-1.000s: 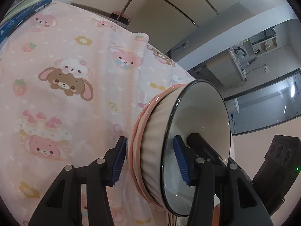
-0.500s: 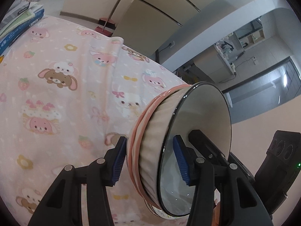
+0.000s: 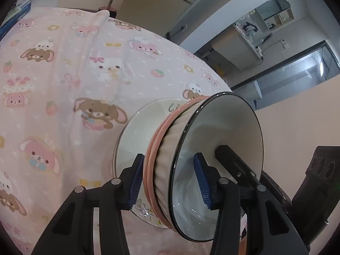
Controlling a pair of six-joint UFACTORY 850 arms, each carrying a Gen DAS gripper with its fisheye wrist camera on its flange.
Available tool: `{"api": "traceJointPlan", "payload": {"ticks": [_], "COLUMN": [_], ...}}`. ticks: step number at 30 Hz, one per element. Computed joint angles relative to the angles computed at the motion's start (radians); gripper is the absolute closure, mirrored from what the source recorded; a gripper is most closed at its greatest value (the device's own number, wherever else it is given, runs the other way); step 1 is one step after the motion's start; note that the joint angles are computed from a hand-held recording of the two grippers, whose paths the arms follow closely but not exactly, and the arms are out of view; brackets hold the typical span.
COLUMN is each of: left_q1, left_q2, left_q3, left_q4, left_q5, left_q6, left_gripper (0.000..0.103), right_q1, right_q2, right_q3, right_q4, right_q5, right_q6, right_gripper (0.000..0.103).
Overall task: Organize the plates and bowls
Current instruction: 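Lift the nested bowls with both tools and carry them over the 'life' plate, then lower the nested bowls onto the 'life' plate stack with both tools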
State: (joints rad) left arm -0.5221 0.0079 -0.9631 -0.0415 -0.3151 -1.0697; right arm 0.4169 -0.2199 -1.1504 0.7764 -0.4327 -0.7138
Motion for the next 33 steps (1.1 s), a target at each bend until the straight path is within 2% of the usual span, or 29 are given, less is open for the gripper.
{"api": "traceJointPlan", "payload": {"ticks": [8,14,24,33], "left_q1": [-0.024,-0.018,-0.028,-0.052], "left_q2": [-0.046,-0.084,-0.126,-0.154], "left_q3": [-0.032,-0.050,-0.095,-0.137], "left_q4": [0.048,-0.004,0.085,0.236], "left_q5": [-0.031,-0.032,-0.069,-0.131], "left_q6": [-0.044,0.010,-0.033,-0.116], "left_gripper": [0.055,0.055,0.058,0.058], "right_q1": [-0.032,-0.043,-0.057,-0.078], "right_q2": [0.013,-0.001,-0.017,-0.039], "right_q3": [0.035,0.034,0.032,0.026], "right_q4": [0.037,0.025,0.051,0.096], "right_q5": [-0.014,-0.017,-0.010,-0.033], "right_q6": [-0.034,-0.031,-0.049,-0.081], "right_gripper": [0.080,0.080,0.080,0.080]}}
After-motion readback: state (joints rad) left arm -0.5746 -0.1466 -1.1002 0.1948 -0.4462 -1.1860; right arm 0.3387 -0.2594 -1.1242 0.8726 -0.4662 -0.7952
